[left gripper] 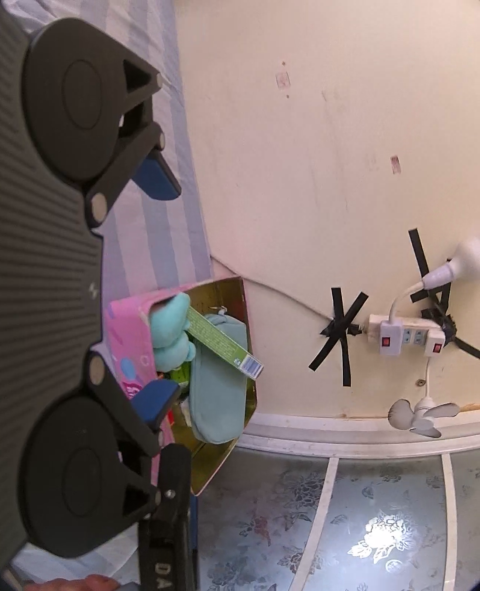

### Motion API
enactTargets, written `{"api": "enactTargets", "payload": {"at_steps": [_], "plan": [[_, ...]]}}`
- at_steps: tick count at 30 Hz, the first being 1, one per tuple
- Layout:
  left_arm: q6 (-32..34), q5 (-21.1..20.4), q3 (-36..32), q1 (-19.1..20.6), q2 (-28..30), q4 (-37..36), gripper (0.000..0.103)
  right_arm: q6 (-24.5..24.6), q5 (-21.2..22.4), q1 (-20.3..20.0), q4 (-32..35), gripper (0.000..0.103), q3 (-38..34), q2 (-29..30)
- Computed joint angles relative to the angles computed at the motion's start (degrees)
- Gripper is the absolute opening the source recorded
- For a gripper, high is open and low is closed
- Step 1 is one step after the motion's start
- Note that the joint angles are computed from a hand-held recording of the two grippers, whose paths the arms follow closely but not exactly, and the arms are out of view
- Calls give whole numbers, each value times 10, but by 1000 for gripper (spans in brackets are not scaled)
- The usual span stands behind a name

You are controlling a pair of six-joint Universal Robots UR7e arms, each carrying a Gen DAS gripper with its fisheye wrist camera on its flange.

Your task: Organize objects

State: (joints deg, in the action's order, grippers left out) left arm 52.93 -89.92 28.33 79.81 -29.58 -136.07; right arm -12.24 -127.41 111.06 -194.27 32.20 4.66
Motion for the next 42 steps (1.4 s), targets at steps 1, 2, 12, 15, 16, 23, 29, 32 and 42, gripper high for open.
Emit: {"api": "enactTargets", "payload": {"at_steps": [1,2,12,15,16,23,29,32,42], "plan": [[-1,0,12,2,-8,-5,103,2,1,2,-8,88,7,0],[-1,1,27,4,-17,-14,103,1,1,5,-19,91,15,1],[1,24,114,25,-66,-71,103,-16,-3,32,-177,103,-16,74],[8,27,142,31,-78,-100,103,-29,-15,41,-211,103,-40,99],[11,31,151,33,-83,-107,103,-30,-19,42,-210,103,-46,103],[57,68,214,40,-110,-142,103,-19,-33,46,-203,103,-76,128],[59,93,235,41,-120,-146,103,-4,-35,46,-206,103,-60,123],[55,97,243,41,-126,-141,103,-1,-36,46,-216,103,-48,117],[80,103,280,37,-142,-144,103,29,-37,41,-222,103,-20,105]]}}
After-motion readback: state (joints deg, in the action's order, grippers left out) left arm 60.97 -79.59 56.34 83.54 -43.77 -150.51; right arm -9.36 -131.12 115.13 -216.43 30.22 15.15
